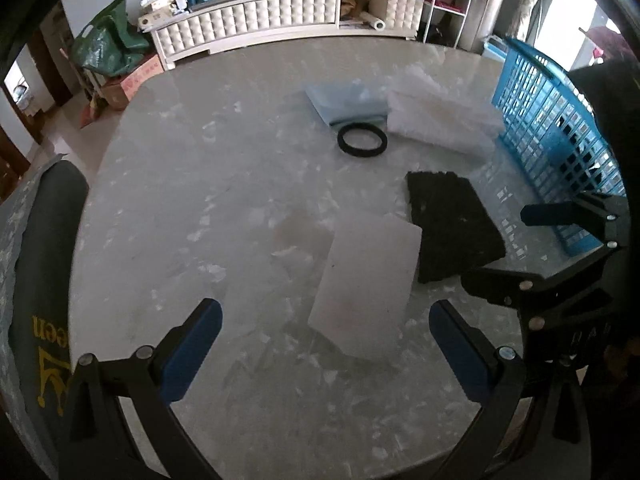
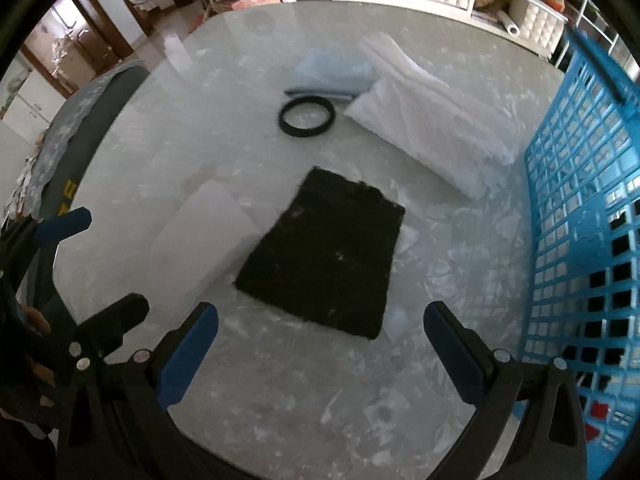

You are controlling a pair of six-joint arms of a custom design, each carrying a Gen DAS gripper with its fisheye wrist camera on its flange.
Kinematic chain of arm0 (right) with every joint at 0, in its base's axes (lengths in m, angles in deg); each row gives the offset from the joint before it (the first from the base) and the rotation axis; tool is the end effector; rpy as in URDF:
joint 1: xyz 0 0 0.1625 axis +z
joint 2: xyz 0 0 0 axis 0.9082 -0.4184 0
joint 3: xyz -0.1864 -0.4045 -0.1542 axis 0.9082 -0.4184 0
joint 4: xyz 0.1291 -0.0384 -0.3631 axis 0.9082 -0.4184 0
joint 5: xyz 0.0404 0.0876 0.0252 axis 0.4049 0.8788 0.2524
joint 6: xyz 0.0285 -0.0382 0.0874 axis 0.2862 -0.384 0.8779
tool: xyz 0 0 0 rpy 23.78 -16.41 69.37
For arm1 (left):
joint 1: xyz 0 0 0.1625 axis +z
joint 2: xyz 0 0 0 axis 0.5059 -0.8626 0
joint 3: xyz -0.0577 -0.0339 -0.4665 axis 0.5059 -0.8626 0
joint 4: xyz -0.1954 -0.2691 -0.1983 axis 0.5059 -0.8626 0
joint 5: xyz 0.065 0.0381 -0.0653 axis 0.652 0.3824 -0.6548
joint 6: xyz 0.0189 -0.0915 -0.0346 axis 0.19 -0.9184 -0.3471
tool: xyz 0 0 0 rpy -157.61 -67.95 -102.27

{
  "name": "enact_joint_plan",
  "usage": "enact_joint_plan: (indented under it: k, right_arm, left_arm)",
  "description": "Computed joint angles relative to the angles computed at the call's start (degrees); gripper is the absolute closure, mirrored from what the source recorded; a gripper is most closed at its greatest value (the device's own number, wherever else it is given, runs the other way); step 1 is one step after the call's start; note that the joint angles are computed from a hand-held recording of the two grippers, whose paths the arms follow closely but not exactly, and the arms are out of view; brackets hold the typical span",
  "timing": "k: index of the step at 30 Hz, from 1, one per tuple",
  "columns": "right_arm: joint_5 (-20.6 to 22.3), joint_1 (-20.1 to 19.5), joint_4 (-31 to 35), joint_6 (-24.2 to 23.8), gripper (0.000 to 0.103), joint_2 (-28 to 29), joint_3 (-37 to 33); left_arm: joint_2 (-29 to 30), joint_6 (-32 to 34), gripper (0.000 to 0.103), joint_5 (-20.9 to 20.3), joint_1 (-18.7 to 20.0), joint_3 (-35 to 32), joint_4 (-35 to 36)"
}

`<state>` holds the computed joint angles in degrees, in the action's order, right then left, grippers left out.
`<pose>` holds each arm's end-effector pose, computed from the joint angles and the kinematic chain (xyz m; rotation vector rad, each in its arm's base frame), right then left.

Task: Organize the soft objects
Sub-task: 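Reach the right tool to the black fuzzy cloth and grasp it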

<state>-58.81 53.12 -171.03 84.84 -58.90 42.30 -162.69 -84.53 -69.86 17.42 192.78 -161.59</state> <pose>0.3234 -0.4350 0.0166 0.6857 -2.4443 0.0341 -0.0678 -0.3827 0.2236 0.2885 2.3402 -0.4962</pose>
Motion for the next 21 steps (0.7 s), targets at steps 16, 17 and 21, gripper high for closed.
enact_joint_plan:
  k: [16, 17, 21]
  right_arm:
    - [-5.19, -0.53, -0.6, 0.82, 0.028, 2.26, -1.18]
    - [-5.25, -0.29, -0.84, 0.37, 0.03, 2.31, -1.05]
    - [-4.94, 0.78, -3.57, -1.95, 0.051, 3.01, -0.16]
  left_arm:
    - [8.25, 8.72, 0.008, -2.11, 5.91, -2.1, -7.92]
    - [8.76, 7.96, 0.016, -1.82, 6.41, -2.58, -6.89]
    - [8.96, 6.4, 0.029, -1.61, 6.85, -2.6, -6.69]
